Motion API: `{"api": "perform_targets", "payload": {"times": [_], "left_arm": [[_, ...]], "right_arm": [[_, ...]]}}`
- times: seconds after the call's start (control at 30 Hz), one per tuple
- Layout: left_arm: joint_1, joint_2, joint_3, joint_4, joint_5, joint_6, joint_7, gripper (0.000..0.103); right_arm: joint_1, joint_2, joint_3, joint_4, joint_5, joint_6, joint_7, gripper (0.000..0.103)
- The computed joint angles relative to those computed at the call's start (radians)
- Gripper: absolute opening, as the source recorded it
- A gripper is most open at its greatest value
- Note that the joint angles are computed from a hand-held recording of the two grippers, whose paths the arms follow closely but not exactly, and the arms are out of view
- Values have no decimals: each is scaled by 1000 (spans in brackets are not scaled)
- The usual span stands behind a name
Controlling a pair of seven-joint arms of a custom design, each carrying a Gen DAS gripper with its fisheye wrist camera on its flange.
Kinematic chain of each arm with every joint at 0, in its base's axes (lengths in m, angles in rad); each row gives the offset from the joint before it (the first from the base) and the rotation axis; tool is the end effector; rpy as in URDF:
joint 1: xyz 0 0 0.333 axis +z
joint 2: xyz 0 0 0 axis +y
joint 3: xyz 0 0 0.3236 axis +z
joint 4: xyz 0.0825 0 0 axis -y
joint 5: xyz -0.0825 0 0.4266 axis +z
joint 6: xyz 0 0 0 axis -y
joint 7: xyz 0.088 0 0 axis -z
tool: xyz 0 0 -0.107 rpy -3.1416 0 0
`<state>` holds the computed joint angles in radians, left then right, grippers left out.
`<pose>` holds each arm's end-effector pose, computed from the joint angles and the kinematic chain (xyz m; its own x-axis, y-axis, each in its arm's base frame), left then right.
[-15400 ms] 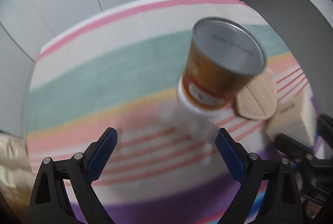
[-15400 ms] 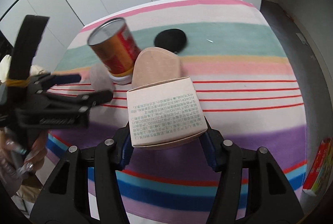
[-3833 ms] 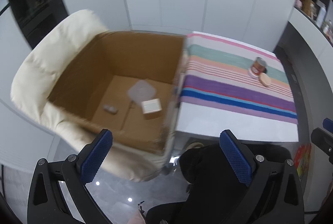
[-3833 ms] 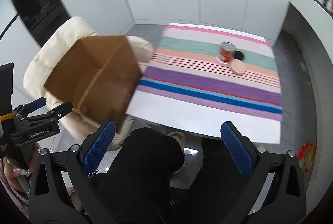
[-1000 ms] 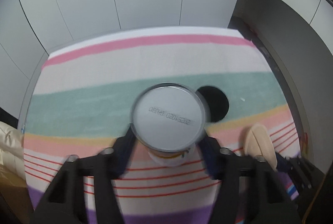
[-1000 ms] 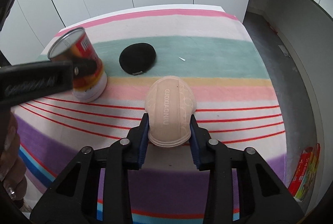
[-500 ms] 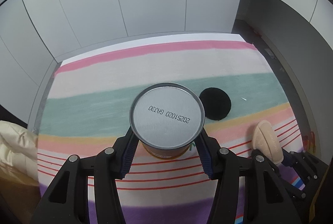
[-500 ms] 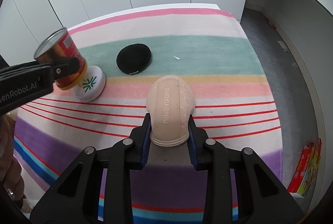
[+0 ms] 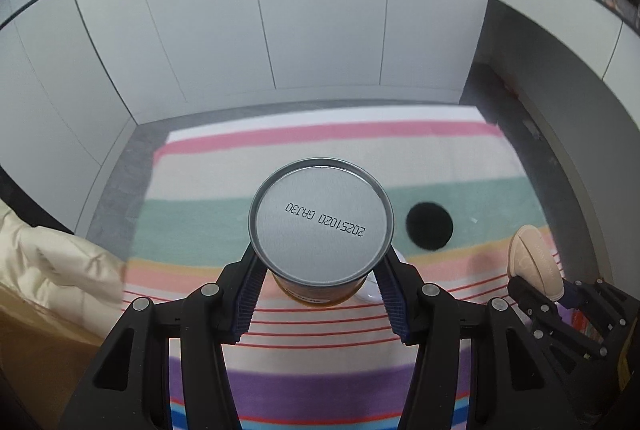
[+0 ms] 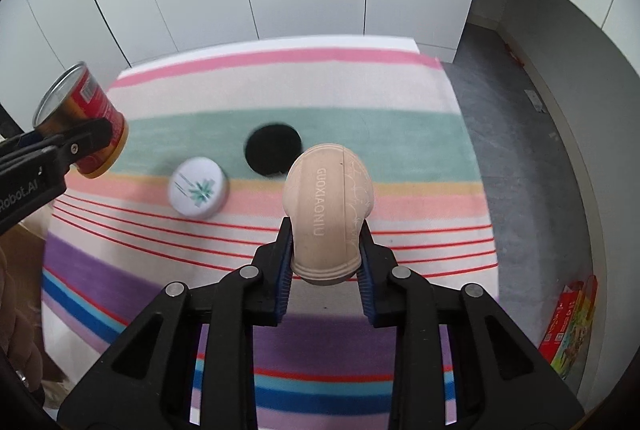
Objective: Organize objects
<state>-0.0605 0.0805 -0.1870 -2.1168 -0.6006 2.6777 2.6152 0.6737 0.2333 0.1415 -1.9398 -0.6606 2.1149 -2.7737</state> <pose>0.6120 -0.1351 0.4076 -0.7134 -0.6991 -0.0479 -0.5542 0.6047 -0.5721 0.4618 0.4446 0.3516 -0.6798 -0.7319 -0.0465 -0.6199 0.6073 -0.4969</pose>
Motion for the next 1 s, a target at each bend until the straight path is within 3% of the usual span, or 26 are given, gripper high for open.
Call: {"api": "perform_targets", "payload": {"times": [0.17,0.37,0.5,0.67,0.87,1.0], "left_arm": [[15,-57,21,20,-57,-52,19,55],[17,-131,66,50,-88,-123,31,55],[19,-175,100,75,-123,-181,58,55],[22,-231,136,99,-154,-228,81,55],[32,-276,156,125,-102,-301,19,55],[30,-305,173,121,-89,-336,-7,55]], "right_arm": [[-1,-49,9,42,5,-83,-30,29],[5,-93,32,140,-21,-251,-92,29],[3,-130,47,177,-46,-285,-89,29],[36,-94,66,330,-100,-422,-145,29],[98,-20,55,531,-174,-558,-250,29],[139,-10,39,573,-195,-573,-250,29]]}}
